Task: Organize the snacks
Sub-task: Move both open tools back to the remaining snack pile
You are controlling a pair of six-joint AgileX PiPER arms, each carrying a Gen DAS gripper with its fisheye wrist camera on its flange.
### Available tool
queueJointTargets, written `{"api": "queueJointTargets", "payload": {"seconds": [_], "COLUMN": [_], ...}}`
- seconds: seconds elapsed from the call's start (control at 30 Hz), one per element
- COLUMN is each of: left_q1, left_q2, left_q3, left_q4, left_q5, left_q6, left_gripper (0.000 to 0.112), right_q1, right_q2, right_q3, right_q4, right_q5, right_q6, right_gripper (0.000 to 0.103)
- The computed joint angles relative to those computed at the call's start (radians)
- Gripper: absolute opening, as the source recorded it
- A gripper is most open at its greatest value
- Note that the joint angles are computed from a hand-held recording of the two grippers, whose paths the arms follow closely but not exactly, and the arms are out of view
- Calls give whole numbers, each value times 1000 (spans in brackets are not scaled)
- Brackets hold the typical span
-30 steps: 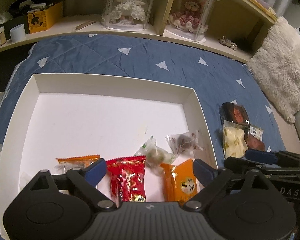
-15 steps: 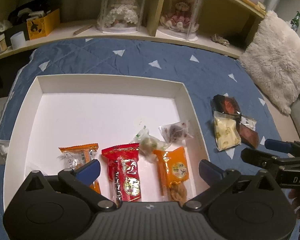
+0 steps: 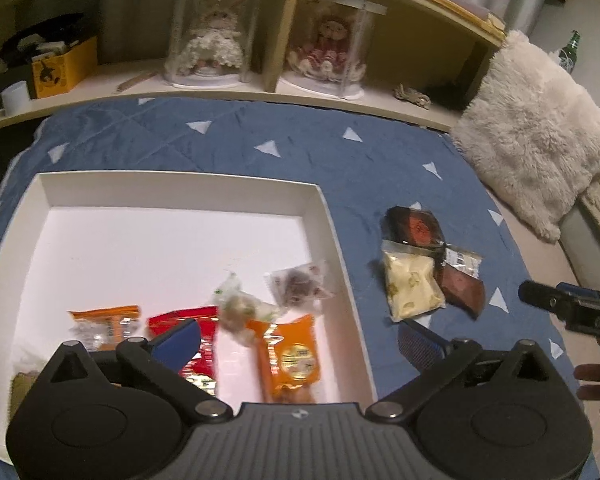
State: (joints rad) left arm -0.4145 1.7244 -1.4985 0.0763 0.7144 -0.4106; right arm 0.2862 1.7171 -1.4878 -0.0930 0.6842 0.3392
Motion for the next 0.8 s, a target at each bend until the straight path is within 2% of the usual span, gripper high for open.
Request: {"api": "queueJointTargets", "payload": {"seconds": [0.17,0.37,0.43,0.5,0.63,0.73,0.8], "left_q1": [-43,-89,-106,-119,-136,-146,-152], "left_q2": [59,142,176,210,294,375,437], "left_q3": [-51,-148,-200,-251,-371,-490,-585], "left_q4": [-7,-17,-12,-17,-55,-86,-95], "left_q5": [4,15,23,29,50,96,137], "left_q6": [-33,-50,-59,-68,-85,-87,-95], "left_gripper": [103,103,103,103,103,103,103], "right_q1": [-57,-126,-155,-195,-247,-300,-318], "right_q2": [-3,42,69,109,172,226,269], "right_q3": [48,35,16,-15,-53,-73,-103], "right_q4": [-63,29,82,187,325,529,587], "right_q5": [-36,-41,-38,-40,-69,-67,-44], "right_q6": [92,5,-31,-102,-172,-333,-396], "right_gripper": [103,102,95,81,65,54,48]}}
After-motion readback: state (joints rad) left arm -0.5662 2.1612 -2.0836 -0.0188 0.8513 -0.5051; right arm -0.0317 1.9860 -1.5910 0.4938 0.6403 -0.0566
